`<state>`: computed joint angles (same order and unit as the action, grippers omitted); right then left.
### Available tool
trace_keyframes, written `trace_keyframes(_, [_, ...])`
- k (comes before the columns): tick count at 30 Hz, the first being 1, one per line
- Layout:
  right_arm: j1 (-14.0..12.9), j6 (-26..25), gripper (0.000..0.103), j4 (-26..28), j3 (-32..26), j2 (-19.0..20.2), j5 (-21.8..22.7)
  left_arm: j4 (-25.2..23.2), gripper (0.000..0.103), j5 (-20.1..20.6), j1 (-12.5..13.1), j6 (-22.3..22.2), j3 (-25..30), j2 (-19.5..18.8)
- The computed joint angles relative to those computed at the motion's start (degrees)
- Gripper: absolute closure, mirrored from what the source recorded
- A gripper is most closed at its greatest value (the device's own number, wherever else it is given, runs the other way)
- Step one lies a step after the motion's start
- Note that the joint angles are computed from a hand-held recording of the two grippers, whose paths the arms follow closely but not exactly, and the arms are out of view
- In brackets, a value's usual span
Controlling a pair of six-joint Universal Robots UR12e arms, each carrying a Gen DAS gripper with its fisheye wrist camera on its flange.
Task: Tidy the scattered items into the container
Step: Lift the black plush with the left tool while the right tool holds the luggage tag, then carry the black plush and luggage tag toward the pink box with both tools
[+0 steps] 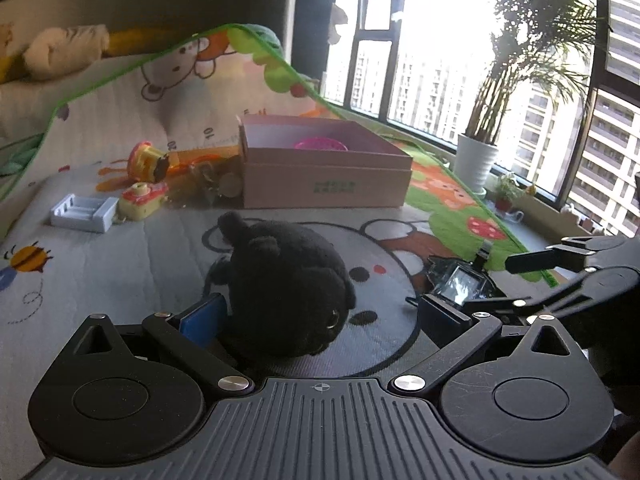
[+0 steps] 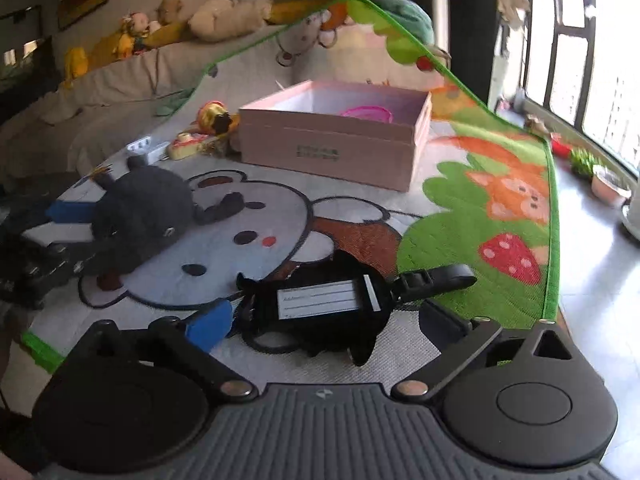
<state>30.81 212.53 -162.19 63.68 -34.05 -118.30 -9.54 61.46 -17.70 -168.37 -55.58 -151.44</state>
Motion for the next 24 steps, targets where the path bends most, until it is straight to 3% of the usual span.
trace_keyframes(3, [-0.6,2.3,0.0,0.8,-1.3,0.8,2.2,-0.5,0.0,0.6,0.0,-0.5,0.1,0.0])
trace_keyframes(6, [0.0,-1.8,0.001,3.5,-4.4,2.5,-0.2,-0.8,0.0,1.2,0.0,-0.4,0.2,0.0])
trace_keyframes(9, [0.4,-6.0,0.018,2.5,-4.8,2.8,-1.1,-0.9,0.0,1.9,-0.1,0.5,0.8,-0.2])
trace_keyframes(19, [1.1,-7.0,0.019,-1.3,-2.8,1.4,-2.6,-5.0,0.0,5.9,-1.4,3.5,6.7,-2.8])
trace_keyframes(20, [1.2,-7.6,0.037,-2.0,-2.7,1.2,-2.8,-5.0,0.0,6.3,-1.5,3.3,7.0,-3.0])
trace_keyframes(21, [1.2,-8.1,0.048,-2.2,-2.5,1.0,-2.6,-4.8,0.0,6.7,-1.6,3.2,7.2,-3.2])
trace_keyframes(22, [1.2,-8.1,0.055,-1.7,-2.5,0.8,-2.7,-4.4,0.0,6.8,-1.6,3.1,7.2,-3.2])
trace_keyframes(24, [1.3,-8.6,0.055,-2.2,-2.3,0.6,-3.4,-3.3,0.006,6.4,-1.5,3.4,6.7,-3.1])
